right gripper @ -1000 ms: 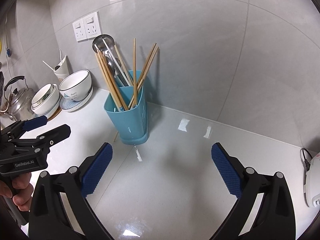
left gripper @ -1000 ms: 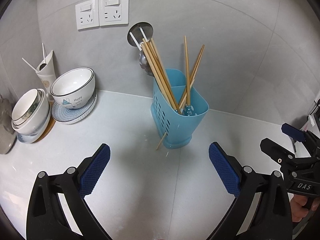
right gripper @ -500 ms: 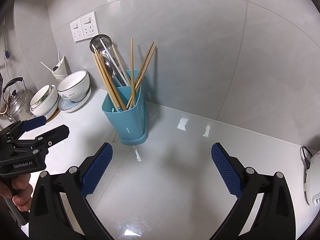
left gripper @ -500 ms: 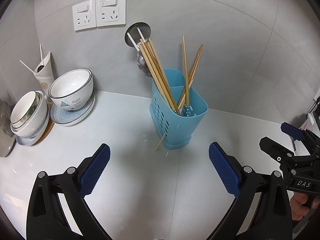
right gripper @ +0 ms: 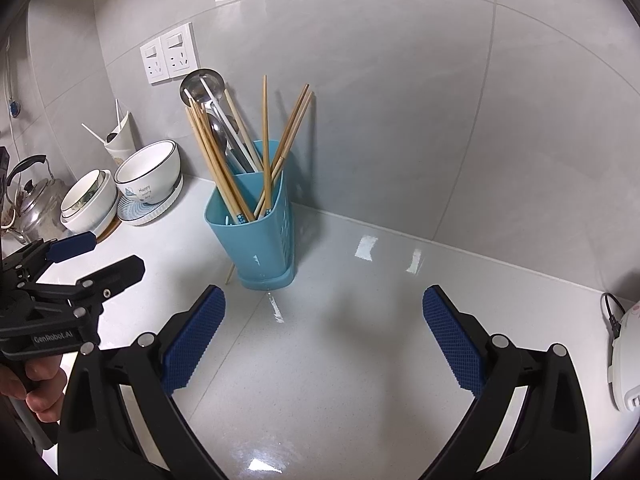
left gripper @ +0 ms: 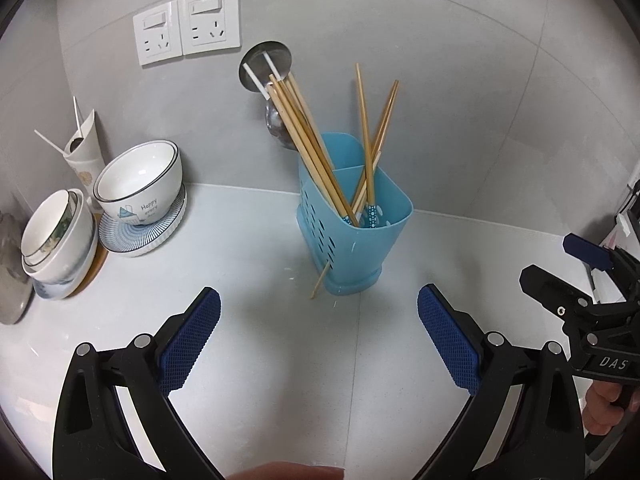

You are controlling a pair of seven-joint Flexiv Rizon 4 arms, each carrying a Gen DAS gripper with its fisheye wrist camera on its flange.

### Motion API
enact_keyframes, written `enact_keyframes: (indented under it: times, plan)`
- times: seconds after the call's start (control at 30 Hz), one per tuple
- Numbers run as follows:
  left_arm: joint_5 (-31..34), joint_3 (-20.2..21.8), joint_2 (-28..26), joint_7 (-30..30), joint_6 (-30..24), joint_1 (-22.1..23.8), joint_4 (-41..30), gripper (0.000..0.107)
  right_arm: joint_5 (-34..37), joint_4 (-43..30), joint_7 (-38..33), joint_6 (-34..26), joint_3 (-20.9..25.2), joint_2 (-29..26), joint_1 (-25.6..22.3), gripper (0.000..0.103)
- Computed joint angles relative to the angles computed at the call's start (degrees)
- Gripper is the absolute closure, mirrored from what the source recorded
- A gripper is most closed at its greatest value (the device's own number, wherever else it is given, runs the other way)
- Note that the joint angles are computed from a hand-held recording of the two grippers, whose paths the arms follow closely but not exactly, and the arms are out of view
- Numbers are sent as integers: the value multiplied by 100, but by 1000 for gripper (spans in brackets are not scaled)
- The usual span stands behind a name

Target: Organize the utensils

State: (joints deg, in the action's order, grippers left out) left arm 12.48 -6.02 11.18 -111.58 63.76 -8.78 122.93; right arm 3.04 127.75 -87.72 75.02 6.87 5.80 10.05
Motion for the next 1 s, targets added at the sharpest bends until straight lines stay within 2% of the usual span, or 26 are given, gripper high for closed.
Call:
enact_keyframes:
  times: [0.73,1.0]
  plan:
    - [205,-68,29,-125,77,33,-10,10,24,-9,-17,-23,-3,13,11,8]
    - [84,-44,26,-34,122,0,25,10,44,-19,-8,-47,-8,19,12,8]
